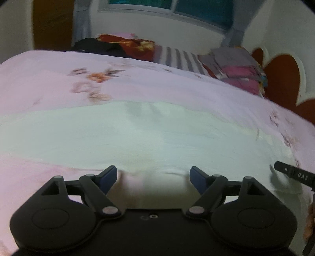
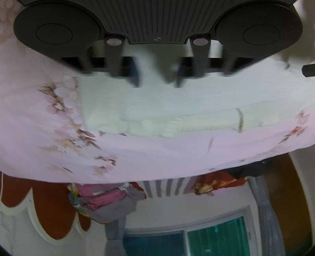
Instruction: Fold small clothes
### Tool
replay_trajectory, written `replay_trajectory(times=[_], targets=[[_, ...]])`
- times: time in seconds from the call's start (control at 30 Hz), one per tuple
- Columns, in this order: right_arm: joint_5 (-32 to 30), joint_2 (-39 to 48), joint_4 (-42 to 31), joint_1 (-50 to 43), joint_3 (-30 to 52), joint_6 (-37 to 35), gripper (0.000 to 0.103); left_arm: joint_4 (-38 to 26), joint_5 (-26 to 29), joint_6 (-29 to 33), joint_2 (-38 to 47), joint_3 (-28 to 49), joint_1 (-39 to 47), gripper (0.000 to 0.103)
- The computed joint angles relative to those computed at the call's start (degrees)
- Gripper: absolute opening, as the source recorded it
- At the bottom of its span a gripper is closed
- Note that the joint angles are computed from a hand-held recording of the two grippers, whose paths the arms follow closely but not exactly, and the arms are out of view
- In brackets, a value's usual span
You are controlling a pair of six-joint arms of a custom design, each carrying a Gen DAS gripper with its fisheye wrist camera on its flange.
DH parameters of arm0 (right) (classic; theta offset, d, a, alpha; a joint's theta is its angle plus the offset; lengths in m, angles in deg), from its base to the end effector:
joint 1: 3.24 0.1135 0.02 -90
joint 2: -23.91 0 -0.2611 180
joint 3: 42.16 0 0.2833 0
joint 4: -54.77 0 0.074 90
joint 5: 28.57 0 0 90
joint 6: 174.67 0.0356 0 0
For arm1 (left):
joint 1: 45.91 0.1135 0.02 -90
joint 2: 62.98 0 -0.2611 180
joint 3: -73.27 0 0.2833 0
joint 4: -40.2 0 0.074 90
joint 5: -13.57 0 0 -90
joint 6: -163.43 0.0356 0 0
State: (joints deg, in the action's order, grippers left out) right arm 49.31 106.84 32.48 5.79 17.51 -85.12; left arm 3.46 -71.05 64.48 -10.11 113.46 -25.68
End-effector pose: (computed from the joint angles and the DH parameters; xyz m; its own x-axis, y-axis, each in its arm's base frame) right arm 0.3191 0.0583 0.1831 -0.7026 -0.1194 -0.7014 -0.3042 0.9416 0.1444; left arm 0.1982 0.0695 0.1764 -0.6593 -0.4080 -0.6315 -0.3944 0.9028 -0.1715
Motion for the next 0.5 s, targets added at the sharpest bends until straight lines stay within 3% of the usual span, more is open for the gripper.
replay_trajectory(times=[0.23,0.5], targets=[[0.8,-3.2,-0.5,7.5,-1.0,2.6,0.048,-7.1,8.6,9.9,-4.0,0.2,21.7,0.080],[2.7,-2.2,0.0,17.9,-0.2,5.8,0.048,-5.7,17.1,18.9,6.2,4.6,43.3,0.078]])
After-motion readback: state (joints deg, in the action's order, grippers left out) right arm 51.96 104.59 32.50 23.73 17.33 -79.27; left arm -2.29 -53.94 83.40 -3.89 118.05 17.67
